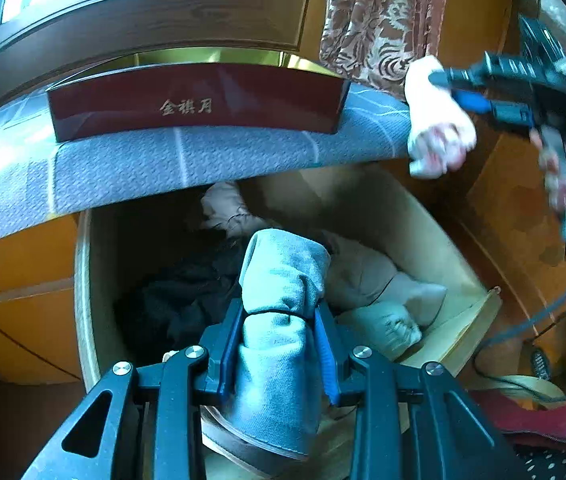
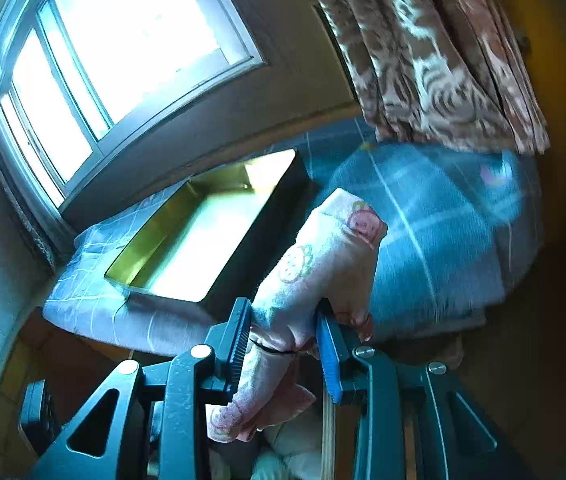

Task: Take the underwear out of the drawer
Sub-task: 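Carry the pink cloth with the right gripper into the red tin box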

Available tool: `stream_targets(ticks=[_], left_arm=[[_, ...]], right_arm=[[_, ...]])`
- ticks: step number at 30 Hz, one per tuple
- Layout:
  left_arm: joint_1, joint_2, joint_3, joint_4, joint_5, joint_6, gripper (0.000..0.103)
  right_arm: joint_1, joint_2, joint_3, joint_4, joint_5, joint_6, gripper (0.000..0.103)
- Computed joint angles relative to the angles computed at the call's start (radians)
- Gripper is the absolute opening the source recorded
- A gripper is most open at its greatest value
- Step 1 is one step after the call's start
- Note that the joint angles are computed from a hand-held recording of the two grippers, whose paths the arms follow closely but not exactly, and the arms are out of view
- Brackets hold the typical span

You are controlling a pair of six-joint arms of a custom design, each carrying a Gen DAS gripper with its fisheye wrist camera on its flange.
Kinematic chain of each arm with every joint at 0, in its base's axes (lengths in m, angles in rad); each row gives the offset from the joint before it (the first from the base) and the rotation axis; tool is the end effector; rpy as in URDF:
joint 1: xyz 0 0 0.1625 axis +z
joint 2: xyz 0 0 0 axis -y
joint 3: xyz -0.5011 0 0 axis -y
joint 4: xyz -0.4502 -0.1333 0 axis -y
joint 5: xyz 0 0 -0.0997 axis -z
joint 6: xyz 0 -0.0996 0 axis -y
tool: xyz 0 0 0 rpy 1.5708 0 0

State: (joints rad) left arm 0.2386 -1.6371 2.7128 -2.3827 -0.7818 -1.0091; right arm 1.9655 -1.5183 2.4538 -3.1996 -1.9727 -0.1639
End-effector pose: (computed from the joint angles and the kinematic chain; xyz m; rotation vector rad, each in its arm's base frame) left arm -0.2031 -0.2593 0.1726 0.5338 2.4243 -0.8223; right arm 0.2519 -0.3595 0.2938 0.5432 -2.6015 1.0132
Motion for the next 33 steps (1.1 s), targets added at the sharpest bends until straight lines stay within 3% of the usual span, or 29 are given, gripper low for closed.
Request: stream_targets(ticks=[4,20,29,33], left_arm=[[-0.012,-0.03,0.012,0.031,0.002,-0.039,0.033],[-0.013,-0.05,0.041,0.035,0.013,-0.081,0.033],[-0.009,-0.043,0.046,0.022,0.013,-0.096,0.033],[-0.006,-0.044,0.047,0.016,0.009,-0.091,0.033]], right_arm=[[0.021,0.046,-0.074,0.019,-0.037,-0.029,0.033],[0.049,0.243,-0.419,0.245,-0.042,-0.063,0.033],[0.031,0.395,-0.593,0.503,-0.072,-0.033,0.033],[0.03,0.441,-0.637,0.578,-0.104,-0.063,0.033]])
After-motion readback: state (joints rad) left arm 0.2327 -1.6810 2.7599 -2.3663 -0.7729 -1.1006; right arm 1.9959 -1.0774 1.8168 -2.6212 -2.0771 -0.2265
